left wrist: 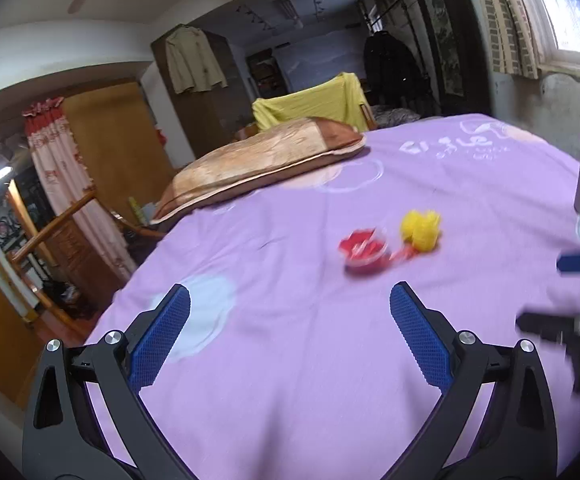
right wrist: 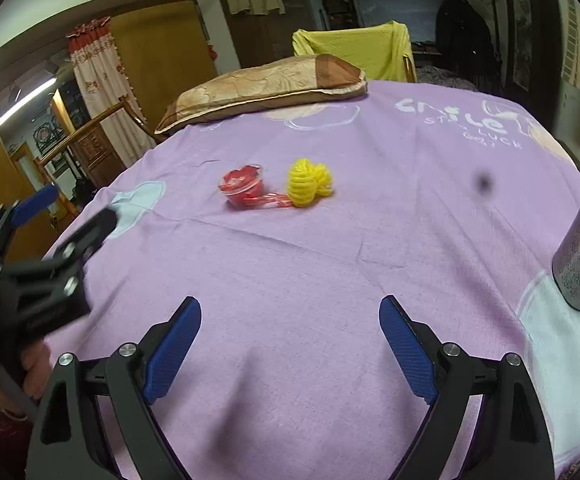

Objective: Collect trash
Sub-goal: 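Move both tools back over the red cup and yellow rope ball, then grasp the small red cup with the left tool while the right tool grasps the yellow rope ball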

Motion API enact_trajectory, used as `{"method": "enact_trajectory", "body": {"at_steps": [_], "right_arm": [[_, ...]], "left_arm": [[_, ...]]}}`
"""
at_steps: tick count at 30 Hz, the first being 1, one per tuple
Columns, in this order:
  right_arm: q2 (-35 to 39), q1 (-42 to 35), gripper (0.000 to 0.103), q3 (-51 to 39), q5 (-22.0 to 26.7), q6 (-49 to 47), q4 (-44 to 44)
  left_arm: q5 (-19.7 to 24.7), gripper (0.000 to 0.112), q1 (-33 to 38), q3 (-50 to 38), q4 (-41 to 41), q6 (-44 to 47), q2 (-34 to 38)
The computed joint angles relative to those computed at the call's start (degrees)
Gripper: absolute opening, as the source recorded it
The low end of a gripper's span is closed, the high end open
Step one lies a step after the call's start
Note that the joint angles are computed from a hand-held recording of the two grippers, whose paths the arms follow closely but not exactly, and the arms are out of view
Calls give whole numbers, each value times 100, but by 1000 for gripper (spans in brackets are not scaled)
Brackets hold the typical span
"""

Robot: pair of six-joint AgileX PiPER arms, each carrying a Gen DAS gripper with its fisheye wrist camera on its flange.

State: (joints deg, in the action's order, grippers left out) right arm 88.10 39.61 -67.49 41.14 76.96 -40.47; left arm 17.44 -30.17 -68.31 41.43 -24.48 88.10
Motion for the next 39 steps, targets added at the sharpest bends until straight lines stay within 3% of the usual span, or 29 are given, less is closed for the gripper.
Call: {"method": "enact_trajectory", "body": {"at_steps": [3,8,11,15,19,23,26,29,34,37,39], "right_arm": [[45,9,89,-31,136,89,-73],[78,-15,89,-40,202,204,-126],[106,-41,90,-48,240,248,-123],[135,-70,90,-46,297,221,-34],[164,-179,90,-23,124,38,235],[270,-163,90,-101,223,3,237],[330,-149,90,-148,278,19,210],[371,-84,90,-183,400,144,0],[362,-49,89,-222,577,651,-517],[499,-503,89,-542,204,184,188],[796,-718,89,-991,204,-97,427]], "left_arm": [[170,96,-74,-748,-1022,932,537],[879,96,-167,-2359,-2508,2246,1653],[1437,96,-120,-3383,-2872,2318,2394],[2452,96,261,-4790,-4161,2980,3389],[3247,96,604,-5633,-5061,3631,3961],[3676,96,727,-6139,-5500,3806,4298],[3418,91,648,-5857,-5442,3896,4177],[3583,57,610,-5969,-5521,4147,4247],[3205,57,746,-5511,-5734,4244,3871],[3102,57,1130,-5154,-6447,4558,3482],[3035,57,1298,-4995,-6586,4629,3320]]}}
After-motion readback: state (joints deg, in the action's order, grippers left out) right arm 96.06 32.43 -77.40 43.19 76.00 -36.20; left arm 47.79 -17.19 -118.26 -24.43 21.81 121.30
